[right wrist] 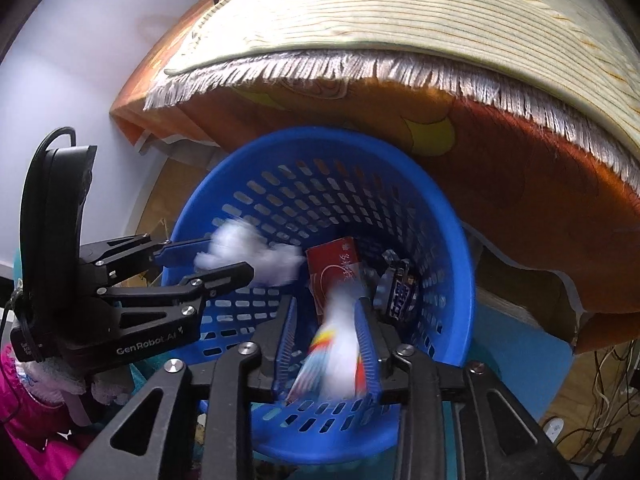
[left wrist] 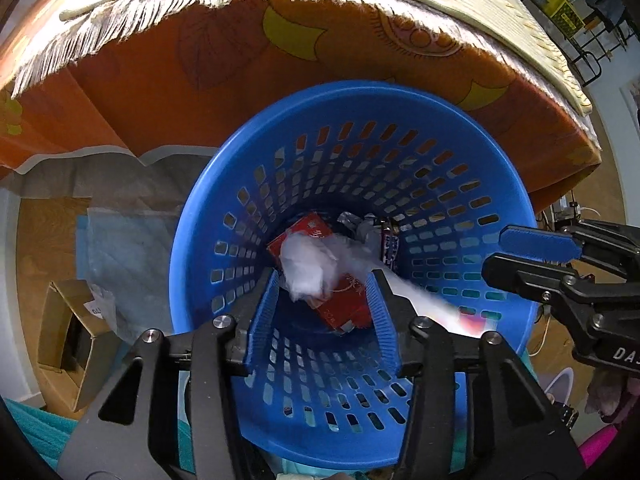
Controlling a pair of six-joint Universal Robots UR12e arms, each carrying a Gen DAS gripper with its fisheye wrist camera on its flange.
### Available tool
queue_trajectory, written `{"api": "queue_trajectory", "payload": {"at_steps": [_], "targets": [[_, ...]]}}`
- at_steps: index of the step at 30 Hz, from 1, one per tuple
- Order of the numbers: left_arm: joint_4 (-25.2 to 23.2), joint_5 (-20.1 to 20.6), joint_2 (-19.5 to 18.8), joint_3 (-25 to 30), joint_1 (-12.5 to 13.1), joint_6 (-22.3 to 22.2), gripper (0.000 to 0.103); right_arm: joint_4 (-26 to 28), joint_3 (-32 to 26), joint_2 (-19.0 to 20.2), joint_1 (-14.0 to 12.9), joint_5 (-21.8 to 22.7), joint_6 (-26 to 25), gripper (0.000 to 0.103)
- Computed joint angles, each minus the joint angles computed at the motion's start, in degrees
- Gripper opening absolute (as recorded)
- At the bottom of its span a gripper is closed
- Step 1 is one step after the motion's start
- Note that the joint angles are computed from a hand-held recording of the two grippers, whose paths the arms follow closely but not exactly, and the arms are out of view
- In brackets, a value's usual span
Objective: Collect trash
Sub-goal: 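Carry tissue and wrapper over the wastebasket and open both tools, then move both tools back over the cloth toward the remaining trash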
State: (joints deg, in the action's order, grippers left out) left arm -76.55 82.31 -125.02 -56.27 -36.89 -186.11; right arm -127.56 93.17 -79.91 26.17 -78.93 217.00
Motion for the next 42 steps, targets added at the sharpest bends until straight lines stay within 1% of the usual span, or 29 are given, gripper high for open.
{"api": "queue_trajectory", "payload": {"at_steps": [1,2,3,6,9,14,24,30,37,41,42], "targets": [[0.0,0.0,0.0,0.0,0.0,0.0,0.057,0.1,0.0,0.0,0.0,-0.2,0.2,0.046],[0.3,-0.1,0.1,-0.2,0.1,-0.1,0.060,0.2,0.0,0.0,0.1,-0.7,0.3,0.055],[0.5,-0.1,0.1,-0.4,0.1,-0.1,0.062,0.2,0.0,0.0,0.1,-1.0,0.4,0.059],[0.3,0.1,0.0,-0.2,0.1,-0.1,0.063,0.0,0.2,-0.2,0.0,-1.5,0.7,0.065],[0.1,0.1,-0.1,0.1,0.0,-0.3,0.068,0.0,0.4,-0.5,-0.1,-2.0,1.0,0.077],[-0.1,0.2,-0.2,0.3,0.1,-0.8,0.068,0.3,0.7,-0.9,-0.2,-2.5,1.1,0.083],[-0.4,-0.1,-0.3,0.4,0.2,-1.0,0.070,2.1,-0.4,-0.4,0.3,-4.1,0.4,0.085],[0.4,-0.3,0.0,0.4,0.2,-1.8,0.070,2.5,-0.7,-0.4,0.4,-5.4,0.3,0.086],[0.3,-1.0,-0.1,1.2,0.5,-2.5,0.070,1.1,-0.5,-0.9,0.0,-7.6,1.6,0.087],[0.4,-1.3,-0.4,2.1,0.7,-2.5,0.070,0.2,-0.5,-1.3,0.0,-9.4,1.9,0.092],[0.5,-1.4,-0.4,2.2,0.7,-2.4,0.070,-0.2,-0.5,-1.4,-0.1,-9.9,1.9,0.092]]}}
